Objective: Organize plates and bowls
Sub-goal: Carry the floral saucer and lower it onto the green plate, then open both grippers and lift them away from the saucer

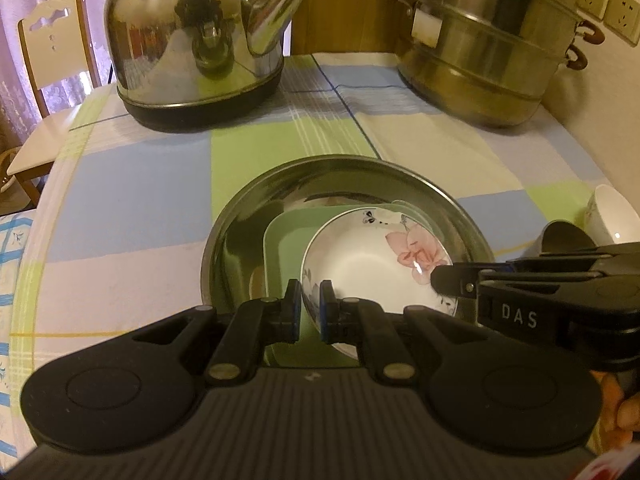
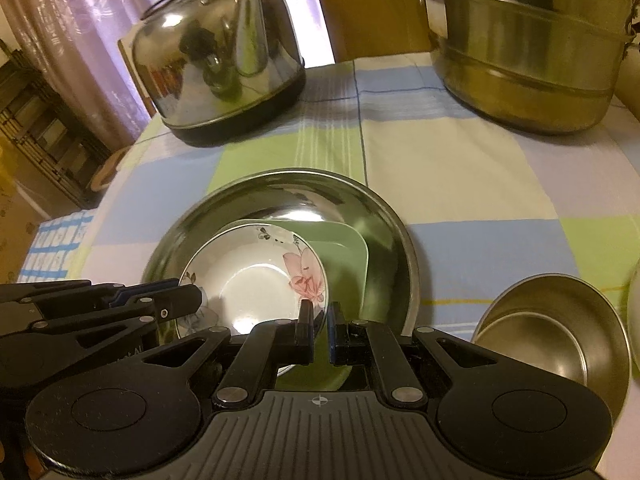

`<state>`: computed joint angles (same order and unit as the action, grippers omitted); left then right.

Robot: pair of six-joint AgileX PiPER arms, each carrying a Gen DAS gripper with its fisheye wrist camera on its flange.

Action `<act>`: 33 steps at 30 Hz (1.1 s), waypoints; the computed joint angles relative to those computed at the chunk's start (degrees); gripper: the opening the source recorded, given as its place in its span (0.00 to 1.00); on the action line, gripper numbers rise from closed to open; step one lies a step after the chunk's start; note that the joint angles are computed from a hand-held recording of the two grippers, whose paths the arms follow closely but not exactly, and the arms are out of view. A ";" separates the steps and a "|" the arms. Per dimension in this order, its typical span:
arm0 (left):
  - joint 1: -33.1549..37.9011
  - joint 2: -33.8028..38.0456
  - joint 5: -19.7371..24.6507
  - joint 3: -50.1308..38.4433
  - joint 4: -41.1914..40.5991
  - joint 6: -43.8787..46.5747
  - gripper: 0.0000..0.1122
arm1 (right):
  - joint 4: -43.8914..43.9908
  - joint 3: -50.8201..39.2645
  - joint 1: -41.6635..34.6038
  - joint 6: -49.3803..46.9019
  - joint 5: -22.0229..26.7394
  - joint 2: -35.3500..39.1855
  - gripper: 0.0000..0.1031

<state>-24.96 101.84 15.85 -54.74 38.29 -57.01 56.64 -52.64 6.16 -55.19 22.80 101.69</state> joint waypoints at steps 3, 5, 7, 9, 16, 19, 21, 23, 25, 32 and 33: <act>0.83 1.29 -0.07 -0.95 -3.03 3.38 0.07 | -1.45 -1.02 0.76 1.62 -0.56 1.50 0.06; 1.44 2.13 -0.21 -1.65 -5.94 6.48 0.07 | -2.32 -1.52 1.15 2.50 -0.85 2.28 0.06; 1.67 2.63 -0.24 -2.01 -7.18 7.99 0.07 | -2.96 -1.95 1.28 3.08 -0.98 2.94 0.06; 1.78 3.06 -0.38 -2.12 -7.66 8.53 0.07 | -3.31 -2.26 1.40 3.61 -1.12 3.48 0.06; 2.27 3.63 -0.75 -2.44 -9.17 9.67 0.07 | -0.86 -2.11 1.59 1.60 -2.10 3.93 0.06; 2.35 3.46 -1.01 -2.35 -9.76 9.98 0.09 | 0.49 -1.44 2.06 -0.09 -3.41 3.67 0.06; 1.99 3.14 -0.94 -2.10 -6.36 6.44 0.15 | 1.14 -1.08 2.27 -0.95 -3.91 3.41 0.07; 1.80 2.60 -0.61 -1.94 -5.02 4.80 0.17 | 2.45 -0.79 1.91 -2.67 -3.43 3.22 0.13; 1.69 1.75 0.03 -1.69 -4.86 4.32 0.19 | 6.00 0.14 1.24 -6.26 -3.01 2.55 0.32; 0.51 -3.52 3.59 0.85 -0.34 -2.57 0.30 | 11.64 4.16 -1.46 -12.12 -1.50 -3.13 0.44; 0.24 -4.65 4.38 1.33 -0.74 -2.72 0.32 | 11.67 4.96 -2.06 -12.17 -1.05 -4.42 0.45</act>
<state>-24.72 97.18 20.22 -53.41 37.54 -59.73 68.32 -47.68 4.10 -67.37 21.74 97.27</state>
